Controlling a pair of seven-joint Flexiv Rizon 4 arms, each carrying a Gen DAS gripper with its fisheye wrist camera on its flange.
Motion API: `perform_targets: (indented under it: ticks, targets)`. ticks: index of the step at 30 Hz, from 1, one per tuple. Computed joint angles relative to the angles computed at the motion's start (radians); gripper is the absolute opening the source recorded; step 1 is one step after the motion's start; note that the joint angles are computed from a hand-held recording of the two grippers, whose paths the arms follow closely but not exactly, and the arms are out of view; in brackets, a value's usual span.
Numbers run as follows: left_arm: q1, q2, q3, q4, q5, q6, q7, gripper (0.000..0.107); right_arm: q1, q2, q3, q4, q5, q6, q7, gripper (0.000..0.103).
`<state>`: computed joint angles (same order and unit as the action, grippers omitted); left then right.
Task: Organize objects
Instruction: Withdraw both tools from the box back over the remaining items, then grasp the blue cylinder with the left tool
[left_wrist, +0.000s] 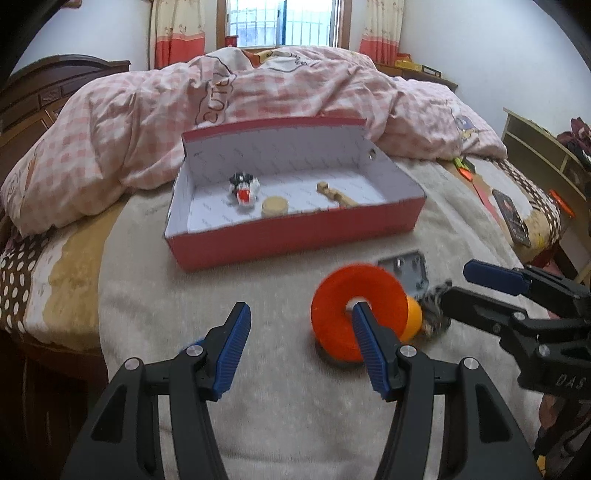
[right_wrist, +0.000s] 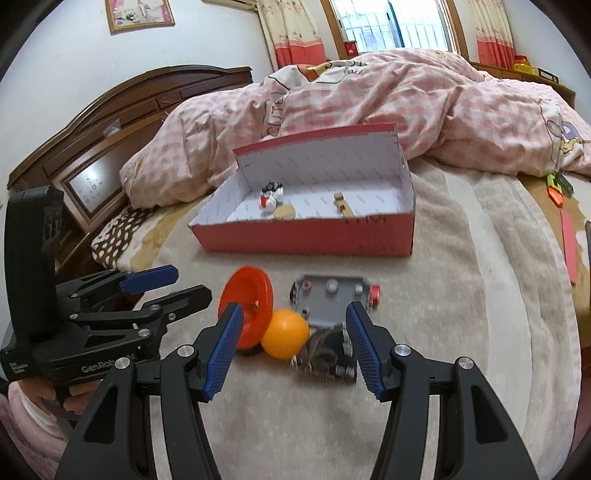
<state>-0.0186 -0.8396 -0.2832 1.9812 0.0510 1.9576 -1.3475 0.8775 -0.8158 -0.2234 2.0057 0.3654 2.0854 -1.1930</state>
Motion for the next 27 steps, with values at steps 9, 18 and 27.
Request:
perform_targets:
  ticks: [9, 18, 27]
  targets:
    - [0.007, -0.003, 0.023, 0.042, -0.004, 0.013, -0.012, 0.058, 0.023, -0.026, 0.001, 0.018, 0.016, 0.000, 0.000, 0.059]
    - [0.031, -0.007, 0.029, 0.067, 0.022, 0.048, -0.014, 0.058, 0.060, -0.049, -0.026, 0.021, 0.014, -0.015, 0.003, 0.059]
    - [0.042, -0.008, 0.062, 0.088, 0.023, 0.092, -0.027, 0.058, 0.052, -0.061, -0.017, 0.016, -0.006, -0.030, 0.024, 0.059]
